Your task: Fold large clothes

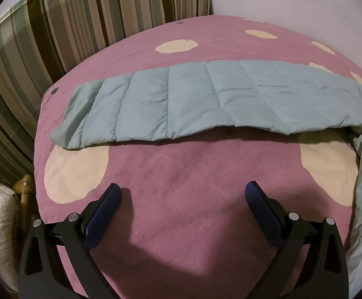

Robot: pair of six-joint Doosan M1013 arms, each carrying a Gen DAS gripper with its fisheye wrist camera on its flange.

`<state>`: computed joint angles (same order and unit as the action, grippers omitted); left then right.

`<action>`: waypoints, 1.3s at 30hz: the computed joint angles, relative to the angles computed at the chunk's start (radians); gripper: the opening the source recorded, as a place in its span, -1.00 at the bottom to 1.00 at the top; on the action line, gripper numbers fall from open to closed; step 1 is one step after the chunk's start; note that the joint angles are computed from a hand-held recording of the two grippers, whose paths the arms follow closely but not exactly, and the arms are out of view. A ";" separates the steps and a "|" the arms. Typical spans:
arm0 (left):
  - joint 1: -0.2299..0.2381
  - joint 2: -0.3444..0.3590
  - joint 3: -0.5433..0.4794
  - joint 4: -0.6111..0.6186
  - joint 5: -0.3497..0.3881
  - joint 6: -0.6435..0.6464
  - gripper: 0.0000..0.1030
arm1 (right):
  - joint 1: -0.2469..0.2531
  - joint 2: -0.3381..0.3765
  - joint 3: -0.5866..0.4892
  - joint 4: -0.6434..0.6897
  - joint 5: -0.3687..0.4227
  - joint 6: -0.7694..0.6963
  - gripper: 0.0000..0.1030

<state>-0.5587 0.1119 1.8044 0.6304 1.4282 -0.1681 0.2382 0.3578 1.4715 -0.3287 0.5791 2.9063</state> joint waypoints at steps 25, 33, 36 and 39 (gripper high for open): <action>0.004 -0.006 0.013 -0.005 -0.031 -0.013 0.93 | 0.344 0.374 -0.711 0.214 0.322 -0.906 -0.88; 0.004 -0.007 0.013 -0.006 -0.032 -0.015 0.93 | 0.402 0.518 -0.941 0.255 0.490 -1.038 -0.88; 0.004 -0.006 0.012 -0.006 -0.033 -0.016 0.93 | 0.417 0.561 -1.008 0.275 0.545 -1.079 -0.88; 0.004 -0.005 0.012 -0.006 -0.032 -0.015 0.93 | 0.433 0.607 -1.084 0.300 0.605 -1.127 -0.88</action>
<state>-0.5545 0.1068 1.8161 0.6240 1.3961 -0.1832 0.6710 0.9649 0.3876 -0.0290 1.1844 1.7790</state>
